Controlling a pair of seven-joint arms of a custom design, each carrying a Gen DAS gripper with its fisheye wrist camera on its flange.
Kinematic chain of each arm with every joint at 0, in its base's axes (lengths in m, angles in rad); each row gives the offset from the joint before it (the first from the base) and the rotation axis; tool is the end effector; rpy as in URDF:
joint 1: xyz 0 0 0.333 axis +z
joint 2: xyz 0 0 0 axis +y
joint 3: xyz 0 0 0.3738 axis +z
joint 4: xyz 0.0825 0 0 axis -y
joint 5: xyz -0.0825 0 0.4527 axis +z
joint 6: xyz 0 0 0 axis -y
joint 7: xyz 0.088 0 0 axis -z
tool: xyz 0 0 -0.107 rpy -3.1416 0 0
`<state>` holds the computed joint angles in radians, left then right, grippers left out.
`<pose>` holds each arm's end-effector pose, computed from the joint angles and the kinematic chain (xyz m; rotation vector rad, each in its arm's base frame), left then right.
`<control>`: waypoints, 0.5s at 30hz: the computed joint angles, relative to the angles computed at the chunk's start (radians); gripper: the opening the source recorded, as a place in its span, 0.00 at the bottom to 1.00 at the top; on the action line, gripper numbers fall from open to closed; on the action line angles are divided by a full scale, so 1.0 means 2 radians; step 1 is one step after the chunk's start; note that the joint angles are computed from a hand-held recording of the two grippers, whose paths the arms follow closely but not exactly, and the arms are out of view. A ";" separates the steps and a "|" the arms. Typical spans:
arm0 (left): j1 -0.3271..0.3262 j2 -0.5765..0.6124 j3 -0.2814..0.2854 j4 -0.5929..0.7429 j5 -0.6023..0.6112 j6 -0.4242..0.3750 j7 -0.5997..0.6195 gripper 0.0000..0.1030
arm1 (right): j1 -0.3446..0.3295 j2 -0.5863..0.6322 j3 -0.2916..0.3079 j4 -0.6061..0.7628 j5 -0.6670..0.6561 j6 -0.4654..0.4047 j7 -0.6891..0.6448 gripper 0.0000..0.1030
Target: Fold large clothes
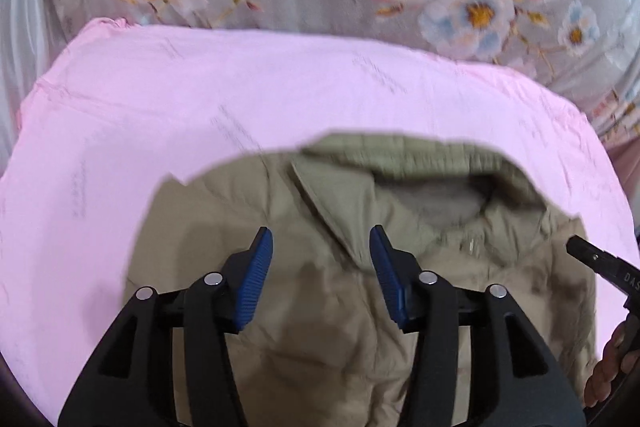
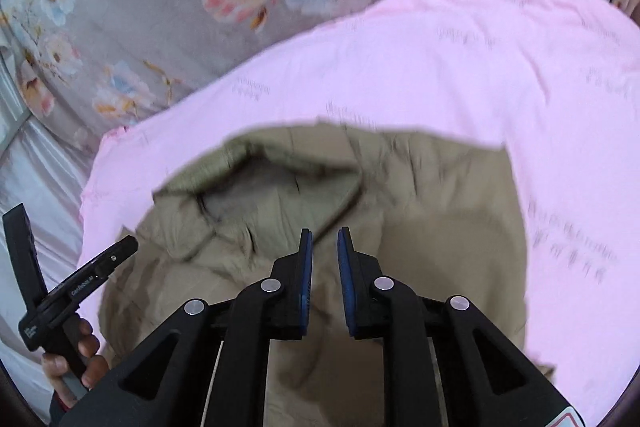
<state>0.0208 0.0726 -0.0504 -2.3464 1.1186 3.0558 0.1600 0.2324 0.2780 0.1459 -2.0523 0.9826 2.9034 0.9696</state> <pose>0.5696 -0.0874 0.3522 -2.0854 1.5491 -0.6960 0.6523 0.2002 0.3562 -1.7671 1.6628 -0.0826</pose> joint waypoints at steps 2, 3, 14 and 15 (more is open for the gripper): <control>0.009 0.003 -0.007 0.018 -0.070 -0.009 0.054 0.48 | 0.011 0.011 -0.007 0.025 -0.023 0.017 0.017 0.16; 0.008 0.008 -0.006 0.032 -0.079 -0.016 0.059 0.48 | 0.019 0.019 -0.012 0.035 -0.040 0.029 0.028 0.15; 0.069 0.145 -0.090 0.165 -0.387 -0.100 0.299 0.36 | 0.065 0.147 -0.047 0.169 -0.173 0.013 0.153 0.16; 0.073 0.152 -0.097 0.166 -0.407 -0.105 0.317 0.32 | 0.059 0.150 -0.039 0.169 -0.180 0.002 0.147 0.15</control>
